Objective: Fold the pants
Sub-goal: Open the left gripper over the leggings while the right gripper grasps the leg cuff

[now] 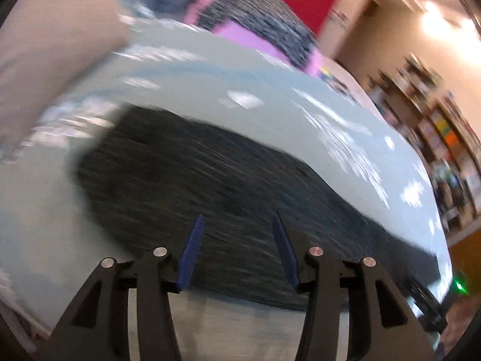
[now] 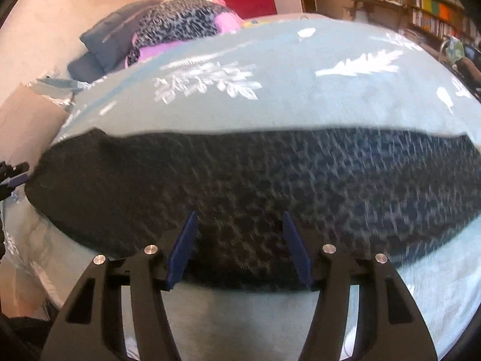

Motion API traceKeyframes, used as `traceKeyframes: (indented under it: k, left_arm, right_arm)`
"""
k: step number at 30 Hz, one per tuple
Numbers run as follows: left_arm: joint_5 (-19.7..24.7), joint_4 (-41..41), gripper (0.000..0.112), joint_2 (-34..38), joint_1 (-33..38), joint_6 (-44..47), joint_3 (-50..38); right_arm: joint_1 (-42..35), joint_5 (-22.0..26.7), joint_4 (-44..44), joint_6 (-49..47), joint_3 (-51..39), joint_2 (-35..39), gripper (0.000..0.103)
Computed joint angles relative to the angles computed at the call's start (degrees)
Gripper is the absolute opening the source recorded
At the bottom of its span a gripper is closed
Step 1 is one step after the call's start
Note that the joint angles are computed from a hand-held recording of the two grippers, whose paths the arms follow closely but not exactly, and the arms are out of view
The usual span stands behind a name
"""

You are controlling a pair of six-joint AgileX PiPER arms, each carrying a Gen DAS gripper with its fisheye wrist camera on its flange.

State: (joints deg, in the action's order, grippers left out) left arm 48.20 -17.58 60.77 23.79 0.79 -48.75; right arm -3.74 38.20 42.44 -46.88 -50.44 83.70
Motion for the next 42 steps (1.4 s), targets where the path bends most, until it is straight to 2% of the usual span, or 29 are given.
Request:
traceKeyframes:
  k: [3, 5, 8, 12, 13, 15, 17, 21, 23, 24, 25, 27, 29, 34, 36, 40, 42]
  left_arm:
    - [-5.03, 6.68, 0.048, 4.71, -15.09, -12.26, 2.07]
    - [-6.20, 8.20, 0.048, 8.53, -20.42, -16.11, 2.60]
    - [-6.98, 14.37, 0.048, 10.97, -26.33, -23.69, 2.23]
    - [-6.27, 16.67, 0.049, 13.19, -30.38, -27.34, -1.66]
    - [-6.24, 17.81, 0.049, 14.13, -32.08, -28.45, -3.10]
    - [-6.54, 19.81, 0.060, 16.28, -35.06, -30.42, -5.74]
    - [-7.60, 20.33, 0.061, 18.73, -37.46, -31.21, -8.05]
    - [-8.90, 21.61, 0.061, 24.95, -41.24, -31.73, -11.94]
    - [-8.53, 20.97, 0.061, 28.44, -42.09, -30.78, -14.07]
    - [-8.69, 20.58, 0.061, 29.38, -42.43, -30.35, -14.07]
    - [-8.53, 20.42, 0.061, 30.75, -42.81, -30.29, -14.91]
    - [-8.36, 23.07, 0.067, 33.07, -44.77, -33.34, -16.35]
    - [-8.38, 26.23, 0.070, 34.13, -46.73, -36.39, -17.18]
    - [-6.69, 28.31, 0.070, 39.22, -50.13, -39.70, -23.26]
    - [-6.12, 28.58, 0.070, 41.22, -50.94, -40.55, -25.58]
    - [-4.54, 29.57, 0.070, 45.14, -52.13, -42.45, -30.18]
    - [-3.54, 30.43, 0.070, 46.79, -53.07, -43.88, -32.17]
  right_arm:
    - [-2.17, -0.27, 5.26, -8.29, 3.26, -1.11, 0.061]
    - [-3.11, 0.64, 6.12, -10.25, 3.58, -1.39, 0.061]
    - [-8.01, 5.91, 9.07, -12.21, 2.26, -0.99, 0.061]
    - [-15.10, 7.18, 12.16, -12.95, -1.88, 1.39, 0.062]
    - [-15.85, 6.05, 11.28, -11.95, -3.56, 2.47, 0.062]
    - [-17.34, 3.01, 10.08, -10.80, -5.78, 4.26, 0.062]
    - [-19.62, 1.77, 10.64, -12.24, -7.99, 6.90, 0.062]
    - [-23.27, -2.70, 5.99, -10.06, -13.09, 13.42, 0.061]
    - [-26.77, -0.56, 7.66, -10.66, -16.37, 16.77, 0.061]
    - [-29.76, 3.29, 10.65, -12.45, -18.33, 18.65, 0.061]
    - [-31.27, 4.85, 11.44, -12.54, -19.49, 19.44, 0.061]
    - [-32.81, 4.21, 12.42, -13.38, -19.64, 19.02, 0.061]
    - [-35.69, 5.55, 15.15, -15.48, -19.64, 18.36, 0.061]
    - [-40.12, 7.25, 15.31, -16.24, -22.23, 20.03, 0.061]
    - [-40.25, 5.49, 13.07, -14.48, -23.31, 20.81, 0.061]
    - [-41.81, 9.20, 14.69, -14.77, -25.11, 22.91, 0.061]
    - [-41.14, 9.33, 14.40, -15.56, -24.80, 22.71, 0.061]
